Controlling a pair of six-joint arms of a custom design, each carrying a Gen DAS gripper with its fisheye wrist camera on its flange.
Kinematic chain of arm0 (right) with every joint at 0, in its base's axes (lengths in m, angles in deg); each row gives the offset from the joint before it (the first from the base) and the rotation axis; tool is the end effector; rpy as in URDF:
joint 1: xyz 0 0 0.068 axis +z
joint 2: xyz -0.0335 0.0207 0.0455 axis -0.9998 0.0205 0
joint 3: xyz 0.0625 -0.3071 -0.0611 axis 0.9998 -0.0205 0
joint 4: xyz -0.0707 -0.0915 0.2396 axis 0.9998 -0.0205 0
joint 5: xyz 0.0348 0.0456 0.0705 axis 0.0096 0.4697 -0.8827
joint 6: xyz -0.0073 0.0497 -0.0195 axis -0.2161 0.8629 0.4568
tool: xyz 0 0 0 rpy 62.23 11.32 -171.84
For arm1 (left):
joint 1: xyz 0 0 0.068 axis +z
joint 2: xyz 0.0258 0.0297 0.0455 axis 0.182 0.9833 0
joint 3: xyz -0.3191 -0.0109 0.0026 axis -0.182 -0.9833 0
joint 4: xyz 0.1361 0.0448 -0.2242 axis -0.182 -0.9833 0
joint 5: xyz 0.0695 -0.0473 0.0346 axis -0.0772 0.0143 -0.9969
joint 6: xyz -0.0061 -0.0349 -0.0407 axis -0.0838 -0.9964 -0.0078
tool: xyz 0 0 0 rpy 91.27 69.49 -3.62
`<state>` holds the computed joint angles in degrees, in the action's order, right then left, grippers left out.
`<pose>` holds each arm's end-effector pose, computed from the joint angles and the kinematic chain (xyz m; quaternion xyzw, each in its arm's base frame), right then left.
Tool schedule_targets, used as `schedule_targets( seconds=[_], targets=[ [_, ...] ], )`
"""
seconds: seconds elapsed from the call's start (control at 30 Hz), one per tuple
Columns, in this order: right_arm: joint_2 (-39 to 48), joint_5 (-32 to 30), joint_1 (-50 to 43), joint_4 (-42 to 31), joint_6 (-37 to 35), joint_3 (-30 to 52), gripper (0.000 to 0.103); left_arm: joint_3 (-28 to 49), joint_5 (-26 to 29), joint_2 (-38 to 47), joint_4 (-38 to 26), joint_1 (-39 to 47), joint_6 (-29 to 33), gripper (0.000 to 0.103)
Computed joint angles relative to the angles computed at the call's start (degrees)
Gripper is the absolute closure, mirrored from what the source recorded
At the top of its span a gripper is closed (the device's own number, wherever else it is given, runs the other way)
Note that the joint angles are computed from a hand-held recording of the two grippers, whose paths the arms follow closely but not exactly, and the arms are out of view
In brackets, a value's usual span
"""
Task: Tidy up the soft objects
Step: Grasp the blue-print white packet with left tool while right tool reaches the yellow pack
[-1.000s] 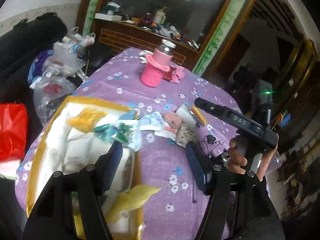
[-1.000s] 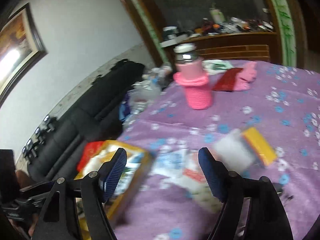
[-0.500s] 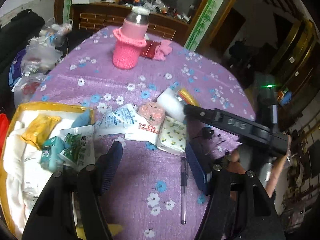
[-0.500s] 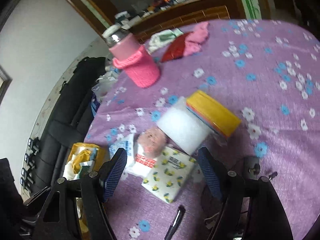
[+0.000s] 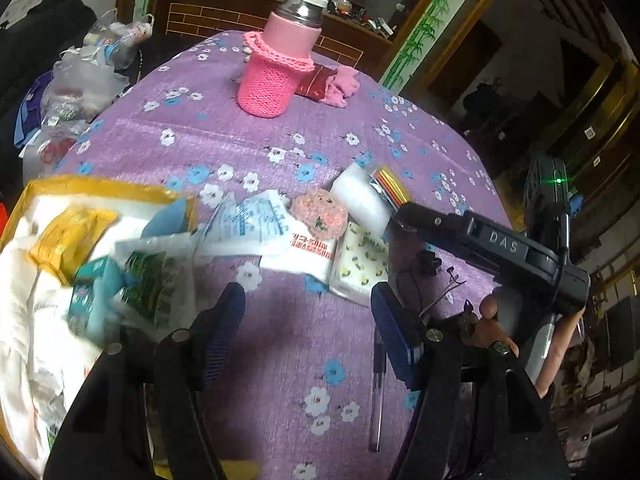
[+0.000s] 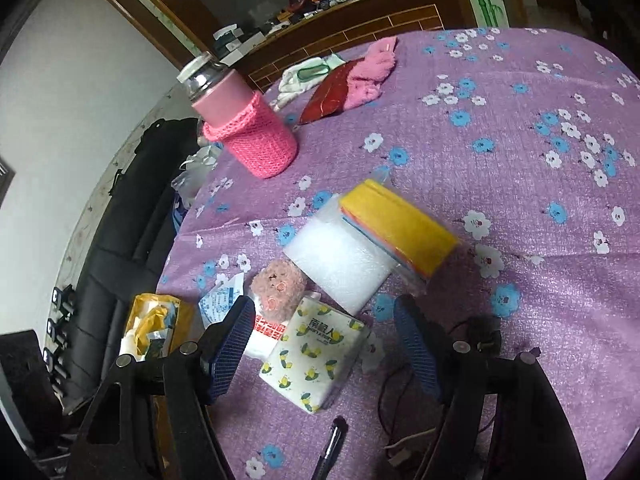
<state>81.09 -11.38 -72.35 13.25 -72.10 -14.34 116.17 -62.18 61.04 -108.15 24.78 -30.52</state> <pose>0.2084 0.0774 0.3898 -0.1006 0.9260 0.2733 0.2402 0.1821 0.0326 0.2722 -0.1094 0.9374 -0.1627 0.2877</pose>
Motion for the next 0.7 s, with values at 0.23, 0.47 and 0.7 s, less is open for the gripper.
schedule_targets(
  seconds=[0.23,0.47,0.7],
  targets=[
    [-0.75,-9.38,-5.82,-1.11,-1.14,1.14,0.031,5.46,-10.01,12.20,2.85,-7.19,-0.73,0.039],
    [-0.35,-9.85,-11.22,-1.83,-3.19,0.97,0.029,12.26,-20.72,28.54,6.03,-11.17,1.73,0.040],
    [-0.28,-9.75,-10.70,-2.23,-2.63,2.24,0.029,12.63,-18.11,27.98,4.71,-8.91,-0.97,0.085]
  ],
)
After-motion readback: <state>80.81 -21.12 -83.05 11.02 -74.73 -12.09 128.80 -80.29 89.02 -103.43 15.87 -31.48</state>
